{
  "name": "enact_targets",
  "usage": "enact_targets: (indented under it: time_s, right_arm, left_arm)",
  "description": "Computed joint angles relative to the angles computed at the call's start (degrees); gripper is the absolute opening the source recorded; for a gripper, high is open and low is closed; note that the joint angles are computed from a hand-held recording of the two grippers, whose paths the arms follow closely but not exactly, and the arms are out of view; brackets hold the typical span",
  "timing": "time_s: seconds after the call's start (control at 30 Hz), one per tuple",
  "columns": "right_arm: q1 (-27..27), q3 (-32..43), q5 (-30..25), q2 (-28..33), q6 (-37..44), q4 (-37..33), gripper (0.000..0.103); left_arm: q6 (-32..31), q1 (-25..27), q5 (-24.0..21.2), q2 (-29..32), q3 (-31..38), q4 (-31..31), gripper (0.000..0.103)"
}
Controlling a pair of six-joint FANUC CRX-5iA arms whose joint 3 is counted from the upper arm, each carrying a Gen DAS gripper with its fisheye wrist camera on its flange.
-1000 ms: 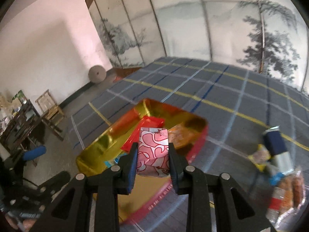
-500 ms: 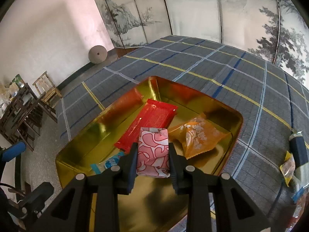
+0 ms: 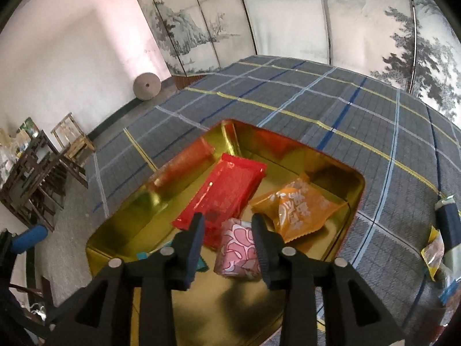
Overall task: Organize snacks
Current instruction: 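Move both tools back toward the remaining snacks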
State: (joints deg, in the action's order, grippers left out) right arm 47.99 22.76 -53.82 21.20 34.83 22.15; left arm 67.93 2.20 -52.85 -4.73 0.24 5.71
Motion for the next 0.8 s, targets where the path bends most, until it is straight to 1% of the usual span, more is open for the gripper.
enact_targets:
  time_s: [0.03,0.1,0.13,0.17,0.23,0.27,0.3,0.33,0.37,0.4,0.43,0.47,0.5,0.53,0.6,0.67,0.73,0.8]
  right_arm:
    - [0.11,-1.30,0.90,-0.95,-1.06,0.74,0.043]
    - [0.86,-5.92,2.39,-4.03,-5.94,4.72,0.059]
    - [1.25,-8.66,3.56,-5.87,-8.68,6.63,0.062]
    - [1.84,-12.61,4.69,-8.55,-13.20,9.89,0.066]
    - [3.27,-18.87,4.08,-13.01,-21.17,16.44,0.069]
    - [4.26,-22.36,2.75,-15.55,-25.46,20.33,0.072]
    - [5.73,-26.39,-0.24,-18.64,-30.68,24.91,0.074]
    - [6.89,-28.62,-3.49,-20.51,-33.78,27.42,0.075]
    - [8.63,-31.05,-8.61,-22.72,-37.20,29.83,0.075]
    - [10.44,-33.84,-13.35,-25.32,-40.14,31.73,0.075]
    - [11.58,-36.17,-15.80,-27.36,-42.18,33.10,0.075]
    - [13.35,-39.72,-19.31,-30.66,-45.15,34.47,0.075]
    - [15.01,-42.33,-23.07,-33.60,-47.40,34.29,0.075]
    - [15.85,-43.68,-25.12,-35.49,-48.33,33.42,0.075]
    - [17.85,-47.12,-30.48,-41.31,-51.81,29.22,0.075]
    - [18.54,-49.67,-33.64,-45.73,-55.44,26.02,0.075]
    - [19.47,-51.83,-37.28,-49.08,-58.03,23.56,0.075]
    - [19.19,-52.92,-41.13,-50.48,-58.28,20.51,0.075]
  left_arm:
    - [-0.45,-0.04,0.30,-0.21,-0.25,0.26,0.102]
    - [-1.48,-0.20,1.14,-0.88,-0.93,0.90,0.102]
    - [-2.42,-0.14,1.48,-1.22,-1.41,1.79,0.102]
    - [-3.76,-0.10,1.56,-1.49,-1.87,3.10,0.102]
    - [-5.54,-0.40,1.02,-1.60,-2.05,4.59,0.102]
    - [-6.49,-0.61,0.42,-1.49,-1.89,5.28,0.102]
    - [-7.28,-0.85,-0.37,-1.29,-1.60,5.92,0.102]
    - [-9.05,-1.02,-2.00,-0.84,-1.20,7.60,0.102]
    - [-10.48,-1.15,-3.34,-0.53,-1.03,9.15,0.102]
    - [-11.32,-1.31,-4.31,-0.33,-0.84,10.13,0.102]
    - [-12.02,-1.78,-5.54,0.05,-0.45,11.16,0.102]
    - [-13.00,-2.29,-7.46,0.68,0.13,12.74,0.102]
    - [-13.75,-2.65,-8.91,1.20,0.55,14.00,0.102]
    - [-14.53,-3.31,-10.90,2.00,1.31,15.60,0.102]
    - [-15.21,-4.92,-14.17,3.51,2.79,18.09,0.102]
    - [-15.76,-7.30,-18.41,6.07,5.48,20.64,0.102]
    - [-15.55,-9.61,-20.51,8.13,7.71,21.57,0.102]
    - [-14.53,-12.95,-20.51,10.10,9.89,20.64,0.102]
